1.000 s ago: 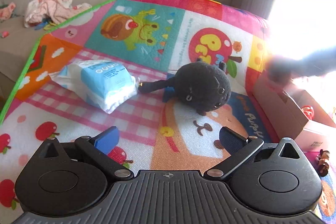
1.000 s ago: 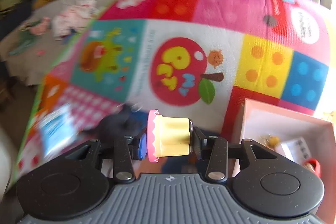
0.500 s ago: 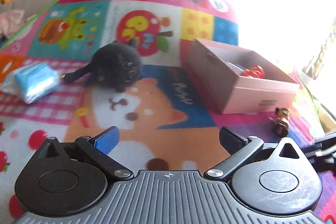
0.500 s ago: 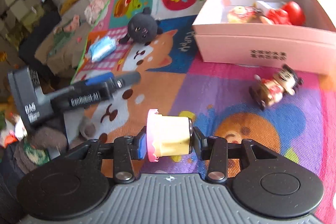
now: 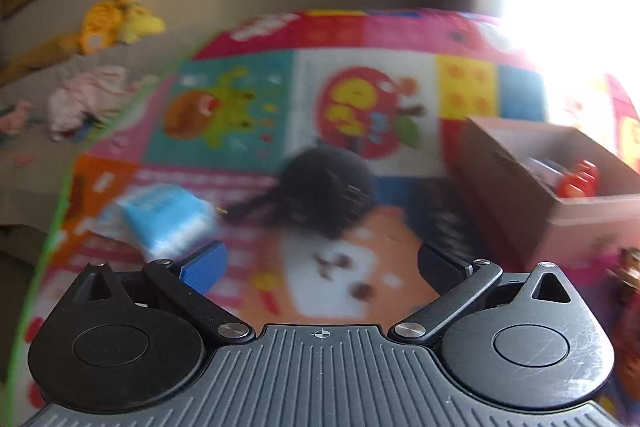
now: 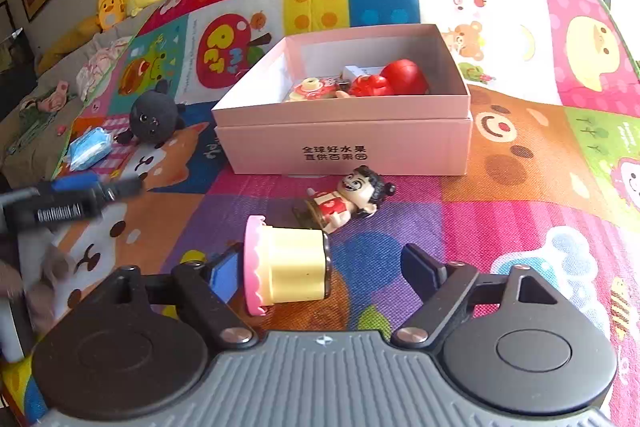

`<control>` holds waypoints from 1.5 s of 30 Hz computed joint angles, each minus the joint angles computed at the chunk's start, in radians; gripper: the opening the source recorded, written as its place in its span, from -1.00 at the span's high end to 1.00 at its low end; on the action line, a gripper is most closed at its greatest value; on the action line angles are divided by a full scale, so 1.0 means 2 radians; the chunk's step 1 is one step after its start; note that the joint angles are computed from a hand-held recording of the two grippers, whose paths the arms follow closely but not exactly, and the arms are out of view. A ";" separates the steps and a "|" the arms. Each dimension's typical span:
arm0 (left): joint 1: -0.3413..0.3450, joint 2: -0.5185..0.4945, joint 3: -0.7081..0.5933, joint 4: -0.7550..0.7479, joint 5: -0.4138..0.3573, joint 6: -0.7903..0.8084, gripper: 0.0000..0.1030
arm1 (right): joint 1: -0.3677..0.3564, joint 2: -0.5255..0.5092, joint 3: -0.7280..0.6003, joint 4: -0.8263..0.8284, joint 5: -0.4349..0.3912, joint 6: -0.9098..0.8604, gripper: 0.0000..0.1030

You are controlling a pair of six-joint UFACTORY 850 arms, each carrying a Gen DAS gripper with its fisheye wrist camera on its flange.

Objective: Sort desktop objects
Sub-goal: 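Grasp the pink-rimmed yellow cupcake toy with the right gripper, then grasp the blue tissue pack with the left gripper while the right holds the cupcake toy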

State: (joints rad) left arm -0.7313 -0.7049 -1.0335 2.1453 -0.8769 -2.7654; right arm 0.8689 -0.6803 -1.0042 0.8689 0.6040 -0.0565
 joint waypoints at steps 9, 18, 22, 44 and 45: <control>0.082 -0.066 -0.132 -0.215 0.020 0.202 -1.00 | 0.013 -0.030 -0.032 0.062 0.006 -0.071 -0.94; 0.102 -0.068 -0.115 -0.186 0.046 0.203 -1.00 | 0.012 -0.033 -0.035 0.071 0.003 -0.083 -1.00; 0.106 -0.062 -0.103 -0.183 0.056 0.202 -0.89 | 0.013 -0.033 -0.036 0.075 0.003 -0.087 -1.00; 0.055 0.059 0.070 0.146 0.055 -0.121 -0.20 | 0.018 -0.039 -0.047 0.110 0.002 -0.126 -1.00; 0.044 0.066 0.081 0.184 0.048 -0.143 -0.21 | 0.018 -0.039 -0.048 0.115 0.002 -0.132 -1.00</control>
State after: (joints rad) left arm -0.6436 -0.5731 -0.8715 2.5138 -0.7807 -3.0515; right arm 0.9051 -0.7592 -1.1010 1.0986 0.6074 -0.3207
